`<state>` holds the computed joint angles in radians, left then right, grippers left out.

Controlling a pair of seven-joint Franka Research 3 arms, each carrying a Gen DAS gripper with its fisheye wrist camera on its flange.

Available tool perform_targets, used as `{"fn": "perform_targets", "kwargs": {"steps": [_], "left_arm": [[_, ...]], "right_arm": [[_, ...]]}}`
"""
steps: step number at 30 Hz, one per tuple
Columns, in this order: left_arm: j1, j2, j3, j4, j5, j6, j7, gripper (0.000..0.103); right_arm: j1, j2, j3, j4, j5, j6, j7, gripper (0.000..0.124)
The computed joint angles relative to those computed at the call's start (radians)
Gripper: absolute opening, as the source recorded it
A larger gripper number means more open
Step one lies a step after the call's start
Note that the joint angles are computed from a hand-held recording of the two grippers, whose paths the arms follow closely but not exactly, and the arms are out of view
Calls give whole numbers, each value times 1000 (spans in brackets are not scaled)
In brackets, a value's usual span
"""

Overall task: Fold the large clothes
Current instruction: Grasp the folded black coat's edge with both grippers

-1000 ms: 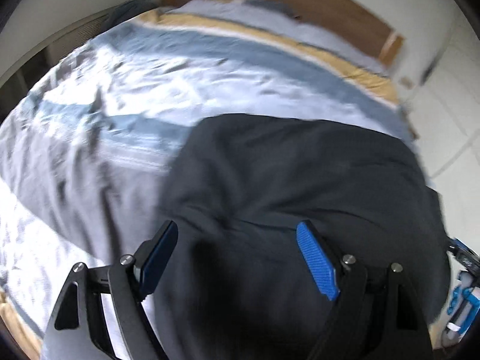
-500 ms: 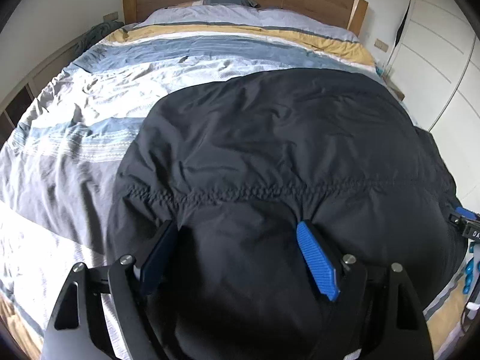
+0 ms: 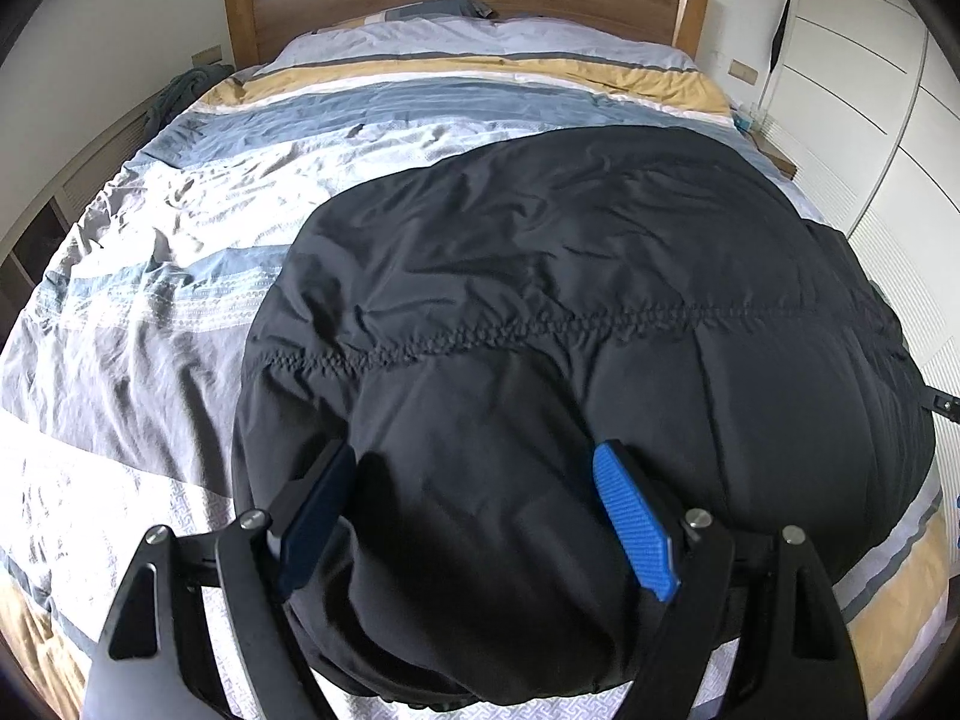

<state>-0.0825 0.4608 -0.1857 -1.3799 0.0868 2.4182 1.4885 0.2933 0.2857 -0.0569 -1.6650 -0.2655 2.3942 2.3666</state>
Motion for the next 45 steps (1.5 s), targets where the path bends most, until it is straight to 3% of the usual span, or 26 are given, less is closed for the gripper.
{"fn": "perform_targets", "kwargs": {"steps": [3,8,13,22,29,39,45], "left_arm": [[9,2,-5,-2,-14,3,10,81],[59,-9,-26,-18,-95,27,50,81],[131,6,-44,15,-217,-2,99,81],[266,114,-82,132,-475,-104,123,81],[301,308,-131,336,-592,-283,120,81],[346,521,-225,528,-765,-430,121,91],[346,590,-275,608,-848,-485,125,95]], "right_arm": [[-16,-22,-5,-51,21,25,23,103],[-65,-46,16,-137,162,138,-17,102],[-114,-37,41,-170,348,229,-125,103],[-183,45,112,-114,678,260,-381,103],[-219,139,159,-37,898,236,-547,103],[-274,257,246,30,1184,276,-747,103],[-332,343,310,158,1340,147,-911,103]]}}
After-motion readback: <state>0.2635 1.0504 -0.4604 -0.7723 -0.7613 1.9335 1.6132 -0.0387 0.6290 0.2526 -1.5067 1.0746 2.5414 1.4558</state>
